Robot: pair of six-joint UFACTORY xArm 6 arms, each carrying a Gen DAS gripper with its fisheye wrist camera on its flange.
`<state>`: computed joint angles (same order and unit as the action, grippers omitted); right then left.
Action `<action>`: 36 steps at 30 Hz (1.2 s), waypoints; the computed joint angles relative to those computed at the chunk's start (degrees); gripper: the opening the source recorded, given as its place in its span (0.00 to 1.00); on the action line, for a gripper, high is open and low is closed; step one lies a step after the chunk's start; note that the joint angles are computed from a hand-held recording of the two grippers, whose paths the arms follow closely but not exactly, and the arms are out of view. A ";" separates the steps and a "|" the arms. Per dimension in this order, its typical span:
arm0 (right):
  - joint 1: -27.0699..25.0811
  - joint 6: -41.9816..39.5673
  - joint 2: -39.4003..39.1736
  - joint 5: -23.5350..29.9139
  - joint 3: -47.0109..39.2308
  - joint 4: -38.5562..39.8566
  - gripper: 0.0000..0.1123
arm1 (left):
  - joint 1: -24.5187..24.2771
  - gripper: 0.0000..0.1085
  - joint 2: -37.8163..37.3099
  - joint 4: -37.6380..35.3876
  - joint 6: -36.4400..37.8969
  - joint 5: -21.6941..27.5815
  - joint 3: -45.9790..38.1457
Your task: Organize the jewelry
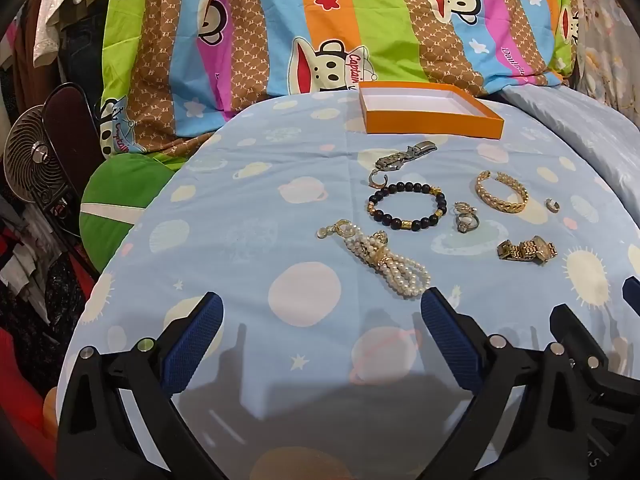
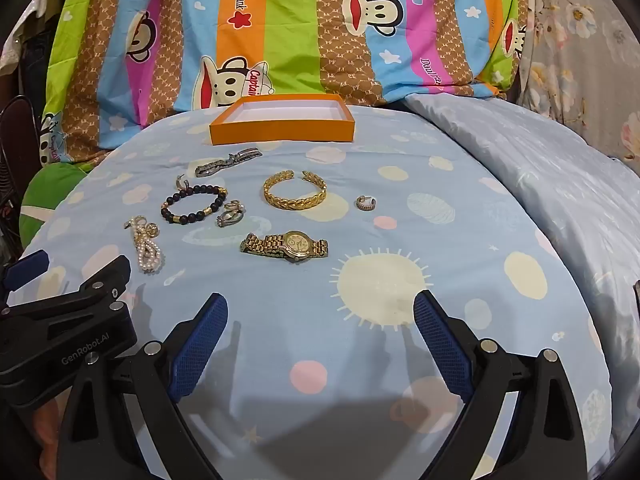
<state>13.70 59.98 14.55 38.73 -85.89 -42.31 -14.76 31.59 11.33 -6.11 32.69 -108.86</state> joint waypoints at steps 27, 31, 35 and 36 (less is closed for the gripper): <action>-0.60 -1.25 -0.30 -1.32 0.71 1.59 0.82 | 0.03 0.89 -0.10 0.03 0.21 -0.18 0.18; -0.57 -1.20 -0.29 -1.37 0.72 1.59 0.82 | 0.17 0.89 0.20 -0.01 0.25 -1.18 0.96; -0.61 -1.41 -0.24 -1.33 0.60 1.85 0.82 | 0.20 0.89 0.23 -0.11 0.30 -1.31 1.12; -0.59 -1.41 -0.23 -1.25 0.56 1.86 0.82 | 0.14 0.89 0.26 0.10 0.13 -1.05 0.85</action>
<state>13.11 58.57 14.31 37.48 -85.34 -40.45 -14.62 31.85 11.43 -5.99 31.64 -108.01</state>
